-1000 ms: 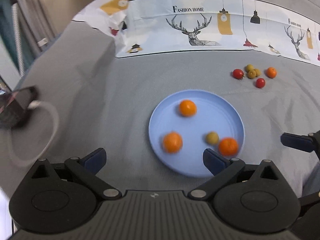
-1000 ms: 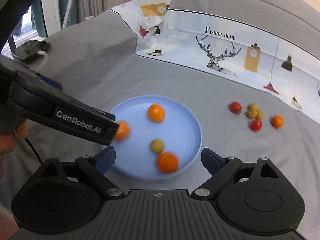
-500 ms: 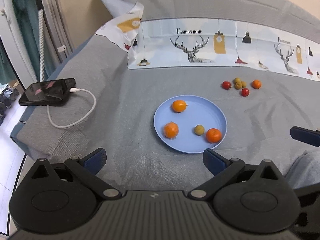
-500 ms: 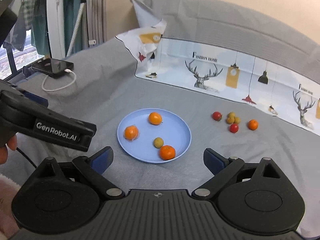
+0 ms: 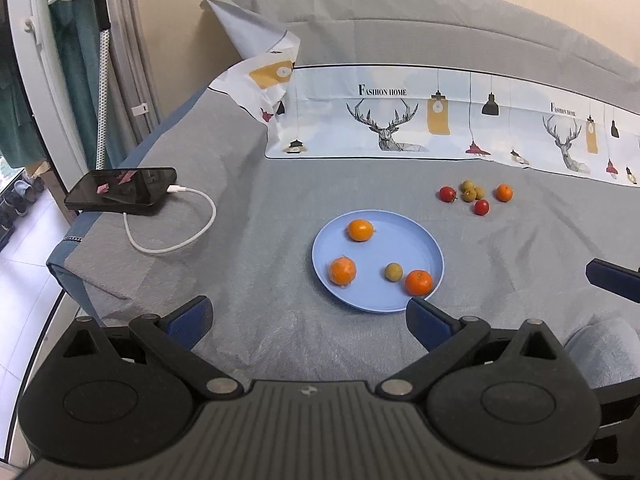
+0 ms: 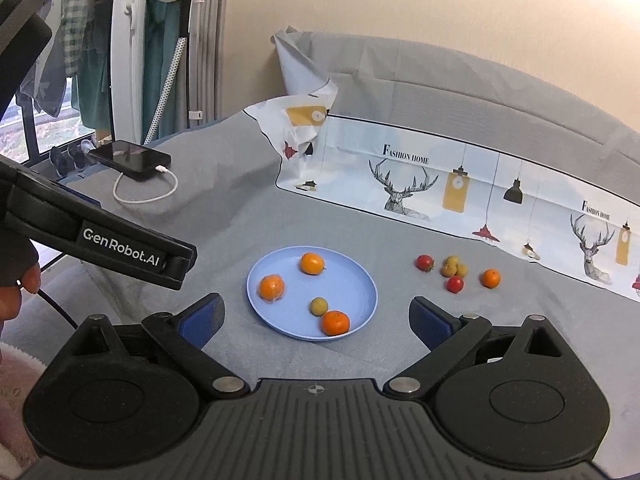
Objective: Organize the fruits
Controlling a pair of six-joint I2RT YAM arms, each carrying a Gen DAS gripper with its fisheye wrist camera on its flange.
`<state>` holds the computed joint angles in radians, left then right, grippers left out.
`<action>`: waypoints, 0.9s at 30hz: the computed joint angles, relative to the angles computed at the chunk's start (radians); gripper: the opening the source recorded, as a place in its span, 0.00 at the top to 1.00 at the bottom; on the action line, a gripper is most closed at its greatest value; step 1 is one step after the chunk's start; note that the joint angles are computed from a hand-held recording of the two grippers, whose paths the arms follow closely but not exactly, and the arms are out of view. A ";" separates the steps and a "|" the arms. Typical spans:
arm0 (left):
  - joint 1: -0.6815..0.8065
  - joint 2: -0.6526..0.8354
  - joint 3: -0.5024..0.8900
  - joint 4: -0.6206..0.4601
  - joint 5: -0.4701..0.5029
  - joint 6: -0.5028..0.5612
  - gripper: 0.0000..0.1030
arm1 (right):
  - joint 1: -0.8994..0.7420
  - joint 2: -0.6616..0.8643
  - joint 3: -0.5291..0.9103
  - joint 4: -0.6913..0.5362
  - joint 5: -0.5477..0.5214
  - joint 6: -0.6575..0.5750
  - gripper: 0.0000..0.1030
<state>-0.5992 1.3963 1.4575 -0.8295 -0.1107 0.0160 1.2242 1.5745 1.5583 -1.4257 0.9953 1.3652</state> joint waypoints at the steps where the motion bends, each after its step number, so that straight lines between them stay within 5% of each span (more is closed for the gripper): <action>1: 0.002 -0.003 -0.002 0.001 0.002 0.000 0.00 | 0.000 0.002 0.003 -0.001 0.002 -0.001 0.04; 27: 0.004 -0.023 -0.024 0.016 0.004 0.004 0.00 | 0.011 0.022 0.027 -0.032 0.004 0.035 0.04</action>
<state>-0.5954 1.3732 1.4332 -0.8138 -0.1064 0.0204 1.2352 1.5965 1.5850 -1.4579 0.9992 1.4002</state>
